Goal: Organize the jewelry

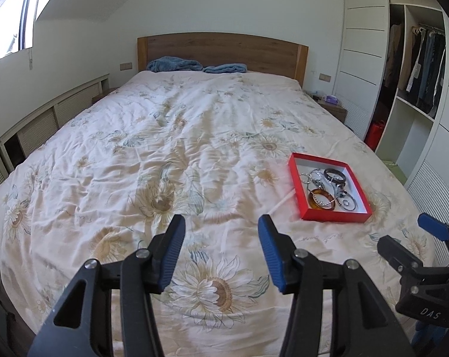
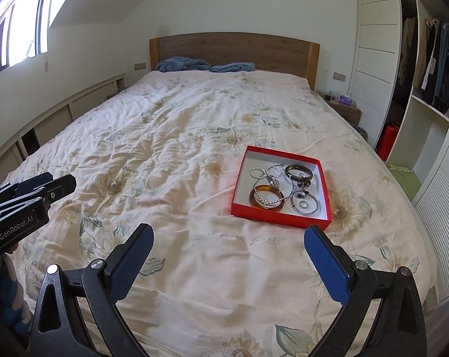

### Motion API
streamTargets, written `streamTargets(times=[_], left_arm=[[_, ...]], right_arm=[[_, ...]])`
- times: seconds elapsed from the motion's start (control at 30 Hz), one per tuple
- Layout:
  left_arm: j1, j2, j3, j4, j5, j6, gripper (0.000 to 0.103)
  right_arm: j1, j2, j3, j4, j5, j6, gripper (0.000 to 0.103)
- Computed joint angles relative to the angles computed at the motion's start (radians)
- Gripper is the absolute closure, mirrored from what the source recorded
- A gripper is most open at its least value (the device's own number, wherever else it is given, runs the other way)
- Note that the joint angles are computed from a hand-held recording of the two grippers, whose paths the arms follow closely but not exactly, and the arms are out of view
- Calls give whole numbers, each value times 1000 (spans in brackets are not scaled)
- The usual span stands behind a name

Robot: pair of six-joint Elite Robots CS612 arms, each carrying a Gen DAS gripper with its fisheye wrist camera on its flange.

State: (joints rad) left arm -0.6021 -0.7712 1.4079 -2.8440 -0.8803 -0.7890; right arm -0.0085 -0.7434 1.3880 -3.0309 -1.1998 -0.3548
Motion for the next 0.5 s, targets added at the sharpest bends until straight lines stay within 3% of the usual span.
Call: streamTargets(times=[0.5], left_arm=[[14, 28, -24, 34, -56, 7, 54]], right_arm=[[-1, 35, -38, 58, 4, -25, 3]])
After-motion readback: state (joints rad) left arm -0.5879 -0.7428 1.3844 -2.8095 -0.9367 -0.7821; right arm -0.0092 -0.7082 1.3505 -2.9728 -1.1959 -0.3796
